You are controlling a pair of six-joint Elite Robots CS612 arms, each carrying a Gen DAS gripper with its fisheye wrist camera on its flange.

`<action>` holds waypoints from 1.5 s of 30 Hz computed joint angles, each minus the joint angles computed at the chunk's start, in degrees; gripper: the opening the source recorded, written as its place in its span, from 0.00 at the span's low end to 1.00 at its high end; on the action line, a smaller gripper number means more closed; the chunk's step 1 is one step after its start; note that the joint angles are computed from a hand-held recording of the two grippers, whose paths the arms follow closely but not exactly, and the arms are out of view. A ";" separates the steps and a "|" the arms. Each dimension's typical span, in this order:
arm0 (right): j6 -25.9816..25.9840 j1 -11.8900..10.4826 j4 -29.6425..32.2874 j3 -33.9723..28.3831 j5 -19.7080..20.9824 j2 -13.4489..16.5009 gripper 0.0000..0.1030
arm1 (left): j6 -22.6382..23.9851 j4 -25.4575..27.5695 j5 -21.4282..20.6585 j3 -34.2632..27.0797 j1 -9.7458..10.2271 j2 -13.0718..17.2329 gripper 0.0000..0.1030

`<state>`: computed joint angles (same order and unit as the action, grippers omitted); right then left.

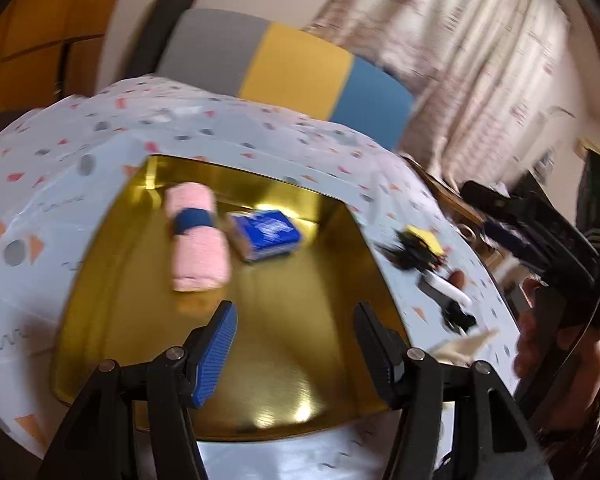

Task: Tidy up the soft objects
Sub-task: 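Lower the blue tissue pack into the gold tray and open the right tool, then grasp the pink satin scrunchie with the right tool while the left tool grasps the beige mesh cloth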

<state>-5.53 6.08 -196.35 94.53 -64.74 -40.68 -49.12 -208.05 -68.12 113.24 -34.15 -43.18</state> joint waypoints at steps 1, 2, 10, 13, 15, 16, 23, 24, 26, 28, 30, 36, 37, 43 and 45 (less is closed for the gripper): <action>0.51 -0.81 -1.42 1.11 -0.70 -0.50 0.94 | 1.26 -0.15 -1.08 -0.46 -0.27 0.21 0.60; 1.21 -1.83 -2.41 2.31 -1.44 -1.07 0.94 | 2.03 -0.27 -1.83 -0.72 -0.43 0.36 0.60; 4.50 -6.66 -4.07 7.49 -7.75 -2.41 0.94 | 7.51 -0.60 -7.28 -2.71 -2.10 1.53 0.60; 6.59 -8.34 -3.59 8.90 -8.60 -2.19 0.92 | 8.58 -0.06 -8.70 -3.34 -2.62 1.73 0.60; 5.72 -9.12 -1.71 9.45 -9.63 -1.90 0.86 | 9.18 0.63 -9.61 -3.76 -2.85 1.78 0.60; 4.61 -9.34 -0.50 9.56 -9.90 -1.82 0.84 | 9.44 0.85 -9.99 -3.96 -2.94 1.83 0.60; -7.94 -8.44 6.62 7.54 -9.02 0.68 0.78 | 9.72 2.84 -11.70 -5.61 -3.70 2.17 0.60; -8.20 -8.11 6.85 7.17 -9.18 1.11 0.78 | 9.76 3.07 -11.73 -5.78 -3.84 2.15 0.60; -8.17 -7.69 7.76 6.03 -8.82 2.01 0.77 | 10.29 3.85 -11.56 -6.13 -4.14 2.04 0.60; -8.14 -7.53 7.73 5.32 -8.37 2.70 0.73 | 10.75 4.32 -11.01 -6.28 -4.41 1.90 0.60; -9.97 -7.28 8.57 4.67 -8.58 3.15 0.49 | 10.78 5.00 -10.72 -6.47 -4.54 1.86 0.60; -8.47 -8.70 9.71 5.43 -4.93 2.90 0.26 | 10.81 7.36 -11.09 -7.94 -4.44 2.08 0.60; -7.27 -9.28 9.53 5.90 -3.94 2.62 0.26 | 11.18 7.62 -10.97 -8.38 -4.49 2.12 0.60; -4.49 -11.01 9.74 6.98 -0.97 1.99 0.26 | 14.27 12.17 -11.24 -13.16 -4.31 2.94 0.60; -4.20 -11.48 10.88 6.91 0.93 2.10 0.26 | 15.42 14.03 -11.50 -15.42 -4.10 3.56 0.60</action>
<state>-9.72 -5.40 -185.47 101.44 -63.80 -38.57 -33.69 -194.02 -79.62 97.82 -38.25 -39.62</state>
